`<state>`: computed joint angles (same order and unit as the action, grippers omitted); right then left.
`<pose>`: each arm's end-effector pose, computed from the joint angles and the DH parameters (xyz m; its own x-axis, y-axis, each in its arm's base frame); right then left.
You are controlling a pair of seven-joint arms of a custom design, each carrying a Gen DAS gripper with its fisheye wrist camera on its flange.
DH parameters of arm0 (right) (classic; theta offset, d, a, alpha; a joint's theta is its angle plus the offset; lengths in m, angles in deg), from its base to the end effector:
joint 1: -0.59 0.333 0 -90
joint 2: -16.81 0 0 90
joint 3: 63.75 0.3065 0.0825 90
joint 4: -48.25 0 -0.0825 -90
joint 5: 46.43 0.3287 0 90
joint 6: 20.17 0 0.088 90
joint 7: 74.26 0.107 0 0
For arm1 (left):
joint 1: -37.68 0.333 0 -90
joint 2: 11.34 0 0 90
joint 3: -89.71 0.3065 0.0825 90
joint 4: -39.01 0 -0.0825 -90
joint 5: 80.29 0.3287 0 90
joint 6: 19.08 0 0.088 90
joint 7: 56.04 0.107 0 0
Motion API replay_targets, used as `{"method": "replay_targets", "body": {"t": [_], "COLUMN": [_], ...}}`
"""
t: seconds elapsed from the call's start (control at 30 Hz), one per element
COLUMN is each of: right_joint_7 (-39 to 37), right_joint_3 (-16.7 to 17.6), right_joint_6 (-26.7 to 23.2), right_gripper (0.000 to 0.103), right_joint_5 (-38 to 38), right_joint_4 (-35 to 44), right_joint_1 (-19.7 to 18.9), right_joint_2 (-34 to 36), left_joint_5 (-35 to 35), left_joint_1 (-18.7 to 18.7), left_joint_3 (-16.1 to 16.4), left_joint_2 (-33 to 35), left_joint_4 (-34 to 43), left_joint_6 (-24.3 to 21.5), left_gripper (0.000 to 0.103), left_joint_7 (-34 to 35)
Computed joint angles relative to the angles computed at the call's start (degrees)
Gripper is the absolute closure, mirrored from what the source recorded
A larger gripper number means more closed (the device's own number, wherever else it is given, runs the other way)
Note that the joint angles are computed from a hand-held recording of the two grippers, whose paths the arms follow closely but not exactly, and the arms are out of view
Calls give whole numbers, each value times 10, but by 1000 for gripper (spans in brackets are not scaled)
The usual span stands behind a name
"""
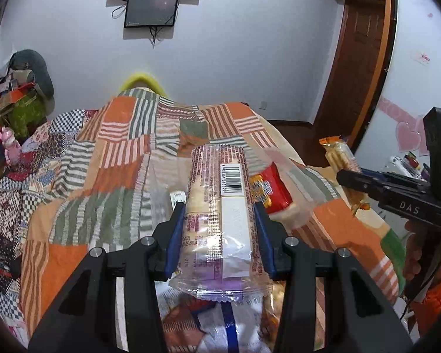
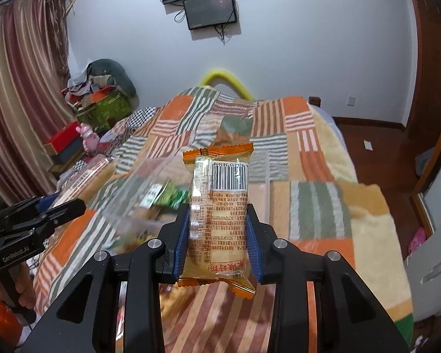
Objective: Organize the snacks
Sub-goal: 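Place the biscuit pack and small cake into the clear box, releasing both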
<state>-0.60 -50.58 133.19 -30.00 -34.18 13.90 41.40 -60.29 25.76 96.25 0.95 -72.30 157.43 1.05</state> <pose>0.6243 0.2625 0.5536 0.5212 -0.8386 -0.1584 -0.6225 -0.2466 -0.7428 0.5949 -0.0897 0.5034 0.0555 -0.9881 0.1435 -0.5971 -0.1481 -0.7884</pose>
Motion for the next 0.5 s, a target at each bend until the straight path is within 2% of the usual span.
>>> {"method": "replay_targets", "body": {"t": [0.1, 0.3, 0.5], "right_joint_7": [16, 47, 80], "right_joint_3": [-10, -22, -39], "right_joint_6": [-10, -52, -120], "right_gripper": [71, 71, 71], "right_joint_5": [-20, -58, -94], "right_joint_4": [39, 132, 240], "right_joint_1": [11, 28, 47], "right_joint_2": [25, 89, 161], "left_joint_5": [-36, -91, -135], "left_joint_1": [24, 35, 45], "left_joint_3": [-26, -40, -47], "left_joint_2": [22, 70, 123], "left_joint_4": [30, 93, 164], "left_joint_6": [-10, -42, -87], "left_gripper": [58, 58, 58], "left_joint_7": [37, 94, 137]}}
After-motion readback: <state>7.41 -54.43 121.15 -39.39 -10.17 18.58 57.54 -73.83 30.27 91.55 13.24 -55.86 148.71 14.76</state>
